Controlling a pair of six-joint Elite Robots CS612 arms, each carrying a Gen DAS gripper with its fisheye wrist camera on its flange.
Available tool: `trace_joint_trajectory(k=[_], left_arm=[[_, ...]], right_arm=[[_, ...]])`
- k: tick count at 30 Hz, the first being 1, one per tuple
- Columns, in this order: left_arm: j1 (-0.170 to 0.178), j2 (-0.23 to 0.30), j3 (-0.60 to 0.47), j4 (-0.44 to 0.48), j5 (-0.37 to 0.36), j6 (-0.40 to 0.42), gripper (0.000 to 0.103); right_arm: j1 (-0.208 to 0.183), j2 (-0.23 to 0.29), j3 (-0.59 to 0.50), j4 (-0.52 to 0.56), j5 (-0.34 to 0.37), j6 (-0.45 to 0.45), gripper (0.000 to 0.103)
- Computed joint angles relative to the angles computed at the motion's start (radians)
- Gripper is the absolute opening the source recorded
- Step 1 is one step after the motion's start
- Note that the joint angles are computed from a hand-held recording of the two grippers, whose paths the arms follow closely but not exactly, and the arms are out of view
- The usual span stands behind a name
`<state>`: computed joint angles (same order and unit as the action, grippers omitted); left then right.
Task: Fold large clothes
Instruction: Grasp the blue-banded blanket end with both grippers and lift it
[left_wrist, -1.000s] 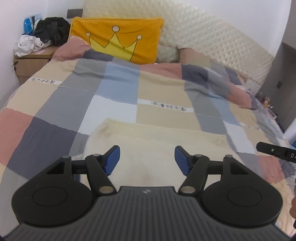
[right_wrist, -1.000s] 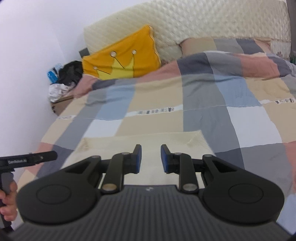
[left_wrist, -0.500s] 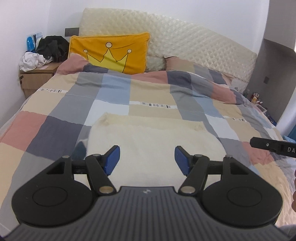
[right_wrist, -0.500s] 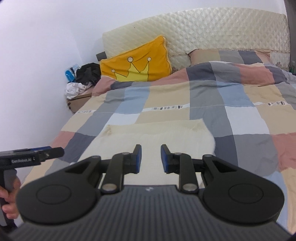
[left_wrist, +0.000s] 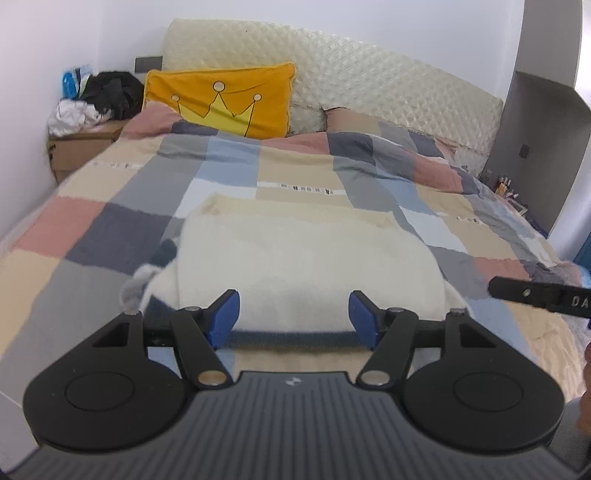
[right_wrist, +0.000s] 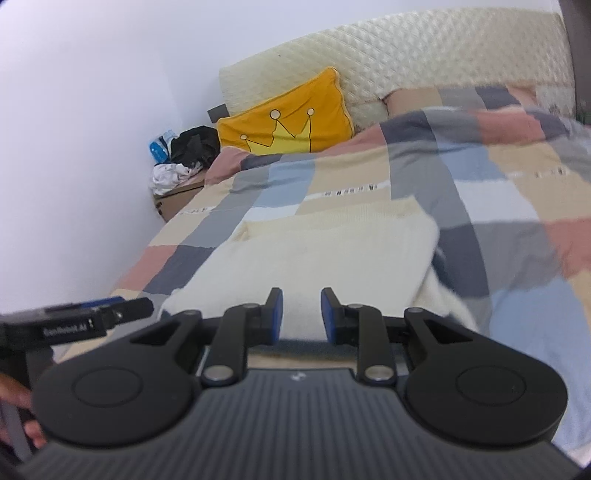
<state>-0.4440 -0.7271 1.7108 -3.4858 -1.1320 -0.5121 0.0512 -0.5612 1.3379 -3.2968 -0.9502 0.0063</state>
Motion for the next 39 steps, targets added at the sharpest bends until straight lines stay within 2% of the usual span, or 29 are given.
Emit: trace_joint_trajectory(k=[4,7,10,12,14,15,18,21,23,24,26,27,30,32,36,39], left_arm=[[0.021,0.017,-0.004,-0.005,-0.055,-0.073,0.071],[0.049,0.038,-0.02,0.009,-0.113,-0.183,0.071],[0.079,0.063,-0.044,0.043,-0.151,-0.319,0.074],[0.095,0.082,-0.06,0.054,-0.177,-0.39,0.075],[0.115,0.107,-0.082,0.054,-0.226,-0.471,0.077],[0.124,0.119,-0.092,0.056,-0.247,-0.521,0.079],[0.16,0.161,-0.137,0.07,-0.355,-0.672,0.079],[0.18,0.204,-0.18,0.027,-0.405,-0.762,0.082],[0.188,0.232,-0.212,0.01,-0.418,-0.8,0.084],[0.193,0.249,-0.231,-0.003,-0.428,-0.827,0.084],[0.202,0.283,-0.263,-0.044,-0.451,-0.888,0.084],[0.205,0.303,-0.281,-0.07,-0.454,-0.913,0.084],[0.204,0.327,-0.31,-0.071,-0.413,-0.92,0.084],[0.204,0.342,-0.328,-0.085,-0.399,-0.919,0.084],[0.206,0.356,-0.359,-0.07,-0.38,-0.864,0.084],[0.207,0.365,-0.367,-0.092,-0.369,-0.878,0.084]], right_arm=[[0.004,0.012,-0.002,0.026,0.016,0.063,0.027],[0.009,0.027,-0.021,0.073,0.02,0.126,0.027],[0.009,0.05,-0.052,0.143,0.061,0.216,0.027],[0.009,0.067,-0.073,0.179,0.089,0.28,0.034],[0.011,0.089,-0.097,0.197,0.11,0.358,0.054],[0.012,0.098,-0.109,0.206,0.117,0.387,0.058],[0.014,0.133,-0.154,0.242,0.156,0.492,0.06],[0.017,0.169,-0.201,0.271,0.173,0.63,0.062],[0.02,0.198,-0.233,0.257,0.176,0.734,0.072],[0.021,0.21,-0.245,0.242,0.171,0.777,0.074],[0.023,0.235,-0.272,0.22,0.168,0.821,0.086],[0.024,0.245,-0.284,0.209,0.167,0.838,0.087],[0.023,0.279,-0.326,0.175,0.169,0.913,0.094],[0.025,0.297,-0.352,0.166,0.156,0.967,0.093],[0.03,0.326,-0.402,0.192,0.127,1.007,0.092],[0.03,0.335,-0.412,0.161,0.101,1.048,0.091]])
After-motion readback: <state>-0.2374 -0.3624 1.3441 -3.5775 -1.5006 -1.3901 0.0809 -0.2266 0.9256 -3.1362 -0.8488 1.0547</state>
